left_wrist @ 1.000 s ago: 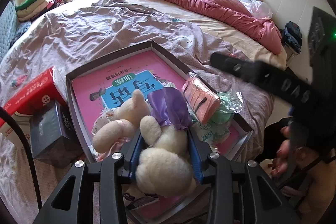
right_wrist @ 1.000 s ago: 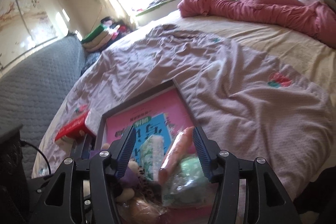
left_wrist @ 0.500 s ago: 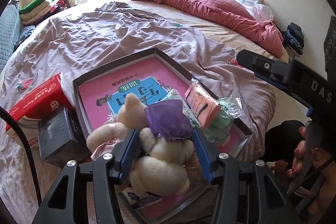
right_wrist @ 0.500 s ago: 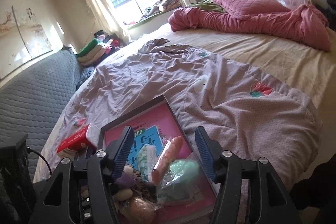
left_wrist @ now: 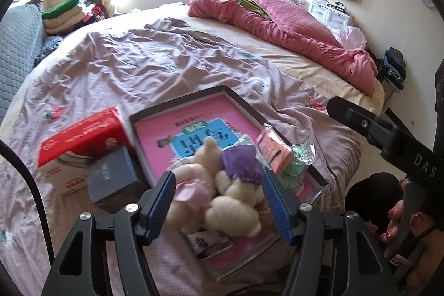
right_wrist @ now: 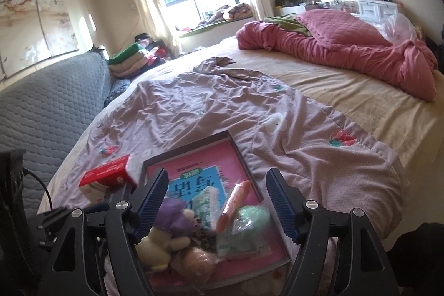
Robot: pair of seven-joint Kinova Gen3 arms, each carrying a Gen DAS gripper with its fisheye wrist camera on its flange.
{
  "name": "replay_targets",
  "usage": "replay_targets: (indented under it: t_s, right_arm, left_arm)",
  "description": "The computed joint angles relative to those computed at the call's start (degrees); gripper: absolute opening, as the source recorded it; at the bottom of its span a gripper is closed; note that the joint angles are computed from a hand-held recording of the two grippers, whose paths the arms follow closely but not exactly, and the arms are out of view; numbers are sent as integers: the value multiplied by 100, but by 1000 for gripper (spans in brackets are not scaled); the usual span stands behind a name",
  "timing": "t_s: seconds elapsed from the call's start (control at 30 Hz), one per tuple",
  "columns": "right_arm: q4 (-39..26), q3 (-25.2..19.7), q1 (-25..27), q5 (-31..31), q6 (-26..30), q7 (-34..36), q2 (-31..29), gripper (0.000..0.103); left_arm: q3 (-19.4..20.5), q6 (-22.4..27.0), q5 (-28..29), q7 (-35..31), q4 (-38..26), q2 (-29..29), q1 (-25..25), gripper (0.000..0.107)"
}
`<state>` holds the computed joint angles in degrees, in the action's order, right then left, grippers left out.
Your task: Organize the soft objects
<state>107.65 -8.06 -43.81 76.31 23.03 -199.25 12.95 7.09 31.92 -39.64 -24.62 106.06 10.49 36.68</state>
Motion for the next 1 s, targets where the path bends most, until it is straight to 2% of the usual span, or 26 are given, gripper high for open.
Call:
replay_targets:
  t_s: [0.2,0.47,0.6,0.73,1.0]
  right_arm:
    - [20,-161,-175,-401,63,499,-163,76]
    - [76,-429,-568,-269,569,449,-283,78]
    - [122,-560,-710,-338,867,486,-318,79]
    - [223,-644,-716,-499,812,477,-404,79]
    - [137,-760,-914,-1093,1130,797,-355,80]
  left_arm:
    - [141,547,-326,573,270,-374,73,71]
    - [615,1284,-481,1244,551,-776,-126,78]
    - [827,1493,-475,1606,750,-1018,-240,80]
    - [1079,2024,-549,2029,816,-1050,-225,81]
    - [1353,2311,-466,2461,907,-1048,-10,81]
